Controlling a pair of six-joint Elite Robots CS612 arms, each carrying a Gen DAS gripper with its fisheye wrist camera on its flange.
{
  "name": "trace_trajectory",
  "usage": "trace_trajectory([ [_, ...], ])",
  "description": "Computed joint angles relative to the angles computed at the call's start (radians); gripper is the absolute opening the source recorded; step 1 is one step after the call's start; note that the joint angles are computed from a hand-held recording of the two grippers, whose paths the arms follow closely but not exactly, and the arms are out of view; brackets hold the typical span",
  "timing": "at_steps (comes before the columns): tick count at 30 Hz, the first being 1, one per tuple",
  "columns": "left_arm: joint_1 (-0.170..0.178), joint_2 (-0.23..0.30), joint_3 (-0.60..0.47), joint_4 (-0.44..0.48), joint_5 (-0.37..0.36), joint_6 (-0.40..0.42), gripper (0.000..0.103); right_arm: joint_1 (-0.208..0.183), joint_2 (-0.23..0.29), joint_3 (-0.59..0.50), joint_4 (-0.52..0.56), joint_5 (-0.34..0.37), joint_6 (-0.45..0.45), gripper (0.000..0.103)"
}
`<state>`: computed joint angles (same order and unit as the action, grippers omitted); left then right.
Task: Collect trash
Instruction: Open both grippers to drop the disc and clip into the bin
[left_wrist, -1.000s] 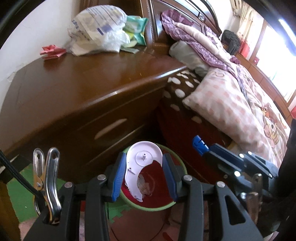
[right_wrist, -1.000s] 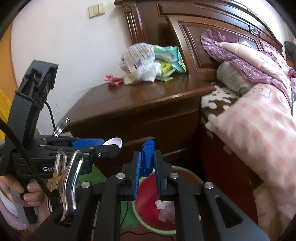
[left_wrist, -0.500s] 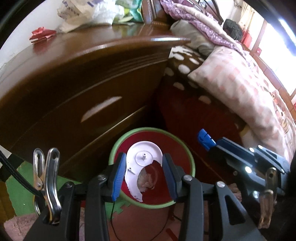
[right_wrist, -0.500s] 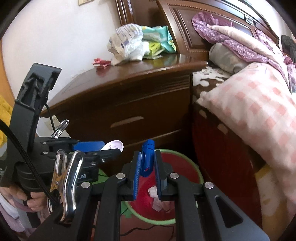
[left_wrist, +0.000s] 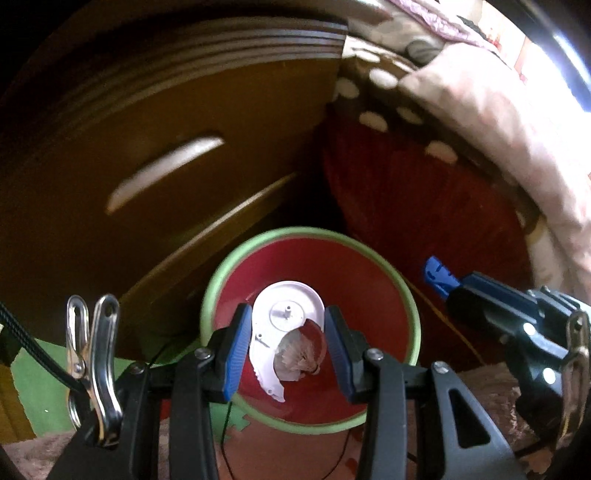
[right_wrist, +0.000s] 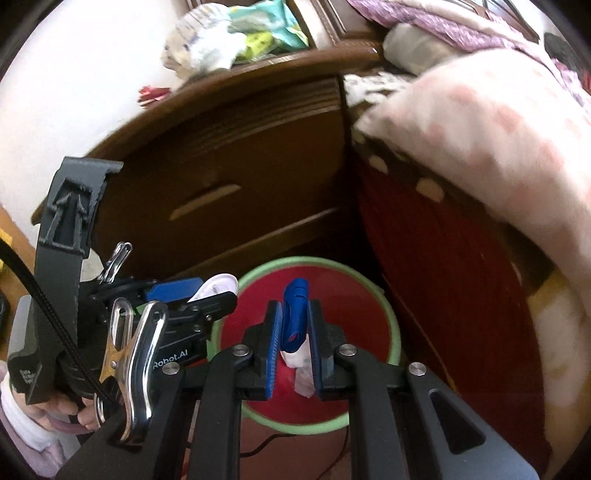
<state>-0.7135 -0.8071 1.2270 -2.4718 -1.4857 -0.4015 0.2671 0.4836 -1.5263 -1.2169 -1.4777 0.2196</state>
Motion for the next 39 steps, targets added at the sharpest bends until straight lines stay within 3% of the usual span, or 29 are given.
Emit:
trace_trajectory([
  [9, 0.008, 0.041, -0.023, 0.056, -0.076, -0.035, 0.042, -0.007, -0.003, 0.018, 0.053, 0.004, 0.035, 0.015],
  [24, 0.003, 0.049, -0.035, 0.107, -0.043, -0.040, 0.047, -0.013, -0.006, 0.048, 0.057, 0.033, 0.047, 0.015],
  [39, 0.008, 0.022, -0.009, 0.074, -0.020, -0.060, 0.047, -0.021, 0.004, 0.042, 0.046, 0.077, 0.057, 0.016],
])
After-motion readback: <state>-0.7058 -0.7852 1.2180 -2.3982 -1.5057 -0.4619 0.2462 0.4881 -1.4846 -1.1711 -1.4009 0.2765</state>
